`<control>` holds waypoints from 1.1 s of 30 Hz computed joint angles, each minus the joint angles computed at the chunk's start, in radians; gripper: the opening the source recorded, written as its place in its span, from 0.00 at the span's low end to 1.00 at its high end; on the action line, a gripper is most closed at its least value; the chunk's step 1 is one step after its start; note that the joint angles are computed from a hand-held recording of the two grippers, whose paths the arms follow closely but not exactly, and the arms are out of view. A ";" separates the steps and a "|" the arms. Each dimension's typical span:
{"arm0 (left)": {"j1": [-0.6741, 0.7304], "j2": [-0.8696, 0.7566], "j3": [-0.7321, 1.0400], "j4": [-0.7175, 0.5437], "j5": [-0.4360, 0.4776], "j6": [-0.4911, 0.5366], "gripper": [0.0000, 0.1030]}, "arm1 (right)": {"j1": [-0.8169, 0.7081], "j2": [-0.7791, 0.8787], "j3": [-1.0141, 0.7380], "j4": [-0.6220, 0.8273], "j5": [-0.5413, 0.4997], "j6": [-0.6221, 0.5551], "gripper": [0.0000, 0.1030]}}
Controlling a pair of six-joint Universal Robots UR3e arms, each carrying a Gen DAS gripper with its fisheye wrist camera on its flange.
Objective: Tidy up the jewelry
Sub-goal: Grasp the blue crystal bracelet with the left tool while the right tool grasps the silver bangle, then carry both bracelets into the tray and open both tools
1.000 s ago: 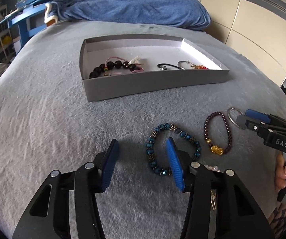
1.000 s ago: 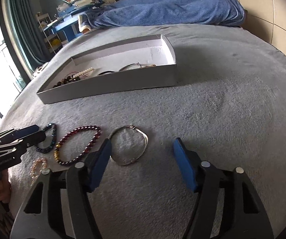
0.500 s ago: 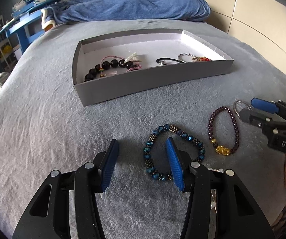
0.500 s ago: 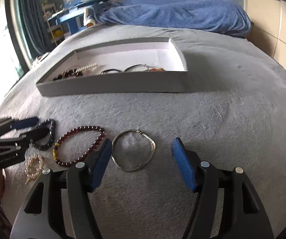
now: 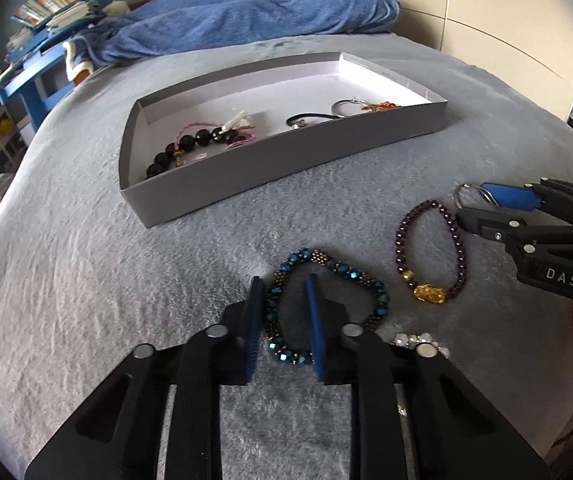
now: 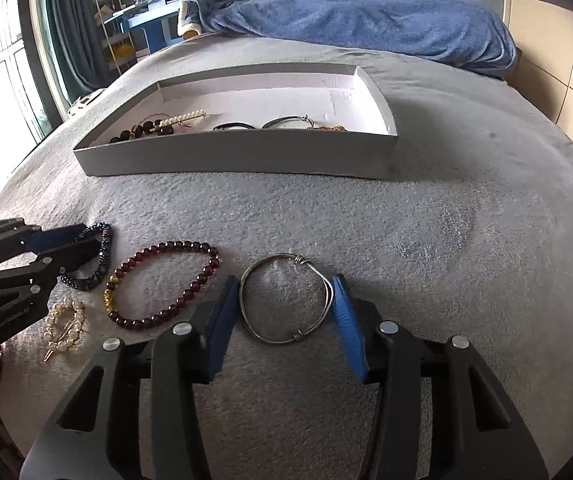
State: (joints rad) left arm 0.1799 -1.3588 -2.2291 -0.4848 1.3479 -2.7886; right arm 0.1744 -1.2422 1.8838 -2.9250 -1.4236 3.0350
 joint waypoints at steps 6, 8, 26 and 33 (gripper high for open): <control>0.055 0.057 -0.040 -0.015 -0.080 0.013 0.07 | -0.025 -0.025 0.047 -0.050 0.035 0.012 0.45; 0.077 0.082 -0.057 -0.016 -0.107 0.017 0.07 | -0.037 -0.036 0.066 -0.071 0.049 0.023 0.45; 0.188 0.192 -0.019 -0.118 -0.256 0.015 0.07 | -0.062 -0.069 0.103 -0.116 0.094 0.054 0.45; 0.169 0.164 0.106 -0.153 -0.261 0.003 0.07 | -0.034 -0.078 0.038 -0.086 0.085 0.043 0.45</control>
State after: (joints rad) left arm 0.3487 -1.1946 -2.1234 -0.6380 1.0866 -2.7854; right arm 0.1407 -1.3198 1.9215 -3.0110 -1.3384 3.0778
